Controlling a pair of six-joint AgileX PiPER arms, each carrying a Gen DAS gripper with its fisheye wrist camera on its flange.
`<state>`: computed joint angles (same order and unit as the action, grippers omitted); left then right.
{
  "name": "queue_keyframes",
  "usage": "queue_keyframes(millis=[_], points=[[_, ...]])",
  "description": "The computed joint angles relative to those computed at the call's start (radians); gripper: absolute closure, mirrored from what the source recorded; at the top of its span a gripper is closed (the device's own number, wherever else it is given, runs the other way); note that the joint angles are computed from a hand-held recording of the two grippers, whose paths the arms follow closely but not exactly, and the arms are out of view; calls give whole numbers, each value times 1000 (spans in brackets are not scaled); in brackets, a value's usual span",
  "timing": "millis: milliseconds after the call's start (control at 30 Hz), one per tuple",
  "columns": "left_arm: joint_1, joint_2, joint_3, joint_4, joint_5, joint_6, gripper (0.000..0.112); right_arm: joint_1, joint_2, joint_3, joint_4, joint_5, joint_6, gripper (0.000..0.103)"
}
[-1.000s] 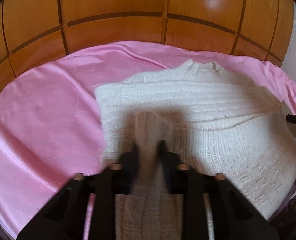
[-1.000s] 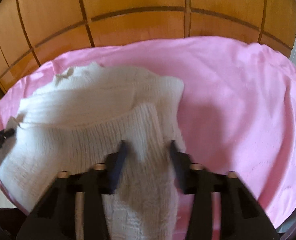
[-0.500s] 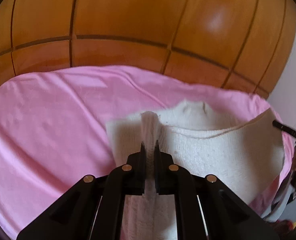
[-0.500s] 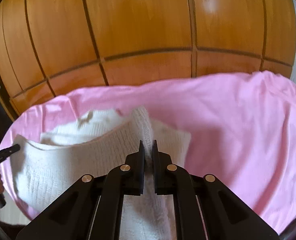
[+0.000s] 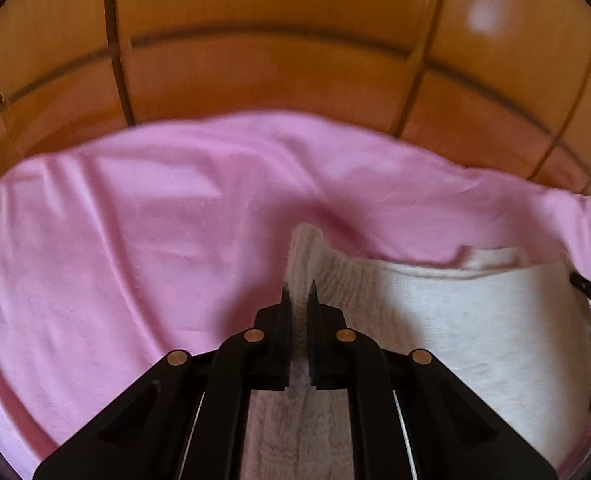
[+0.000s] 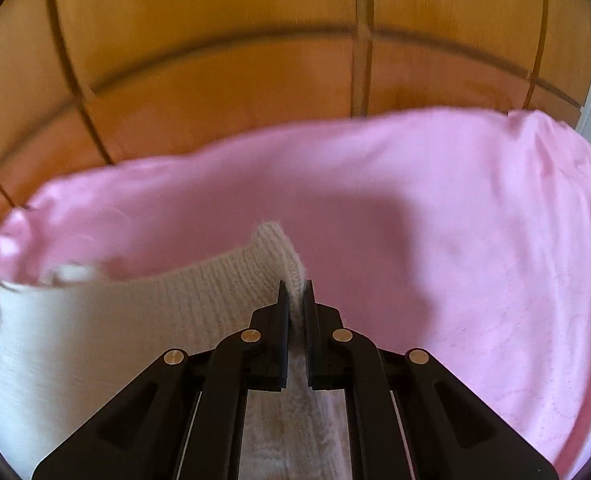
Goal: Fold small clothes
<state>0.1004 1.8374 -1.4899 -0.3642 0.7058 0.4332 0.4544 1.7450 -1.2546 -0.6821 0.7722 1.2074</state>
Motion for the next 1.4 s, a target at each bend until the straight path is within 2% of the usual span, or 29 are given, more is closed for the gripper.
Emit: queue_keyframes(millis=[133,200,267,300,367,467,533,600,633,733,767,833,867,900,967,1033,1200,1400], points=[[-66,44,29,171,-67,-124,106,3,24,33,-54,-22,65,98],[-78,24,46,229,-86,-187,93,10,25,14,-46,-2,33,98],[-57,-14,63,198,-82,-194,82,27,7,9,-61,17,35,82],[-46,-42,84,181,-88,-195,78,53,-10,12,-99,45,66,64],[-10,-133,155,94,-117,-110,78,105,-54,30,-176,74,132,47],[36,-254,262,-37,-129,47,78,204,-107,12,-172,88,101,46],[75,-329,339,-139,-110,156,77,265,-126,7,-162,74,110,30],[123,-408,445,-261,-82,288,76,339,-129,8,-143,26,123,30],[129,-427,477,-277,-78,315,76,368,-121,4,-134,15,130,29],[134,-450,557,-237,-81,321,76,450,-69,-5,-122,-10,165,29],[126,-434,575,-204,-96,297,75,484,-33,-12,-138,13,178,30],[116,-390,614,-196,-176,330,75,522,46,-33,-168,99,166,28],[119,-392,625,-221,-191,356,75,525,59,-9,-192,94,186,27],[115,-400,624,-208,-188,342,75,527,38,44,-240,52,246,27],[104,-430,607,-139,-167,249,76,525,3,60,-220,51,254,27],[127,-495,620,-196,-138,285,78,545,-51,76,-221,65,287,27],[115,-622,684,-265,-75,352,75,648,-148,138,-226,132,344,27],[-16,-727,781,-190,-102,274,71,755,-202,223,-204,223,429,27]])
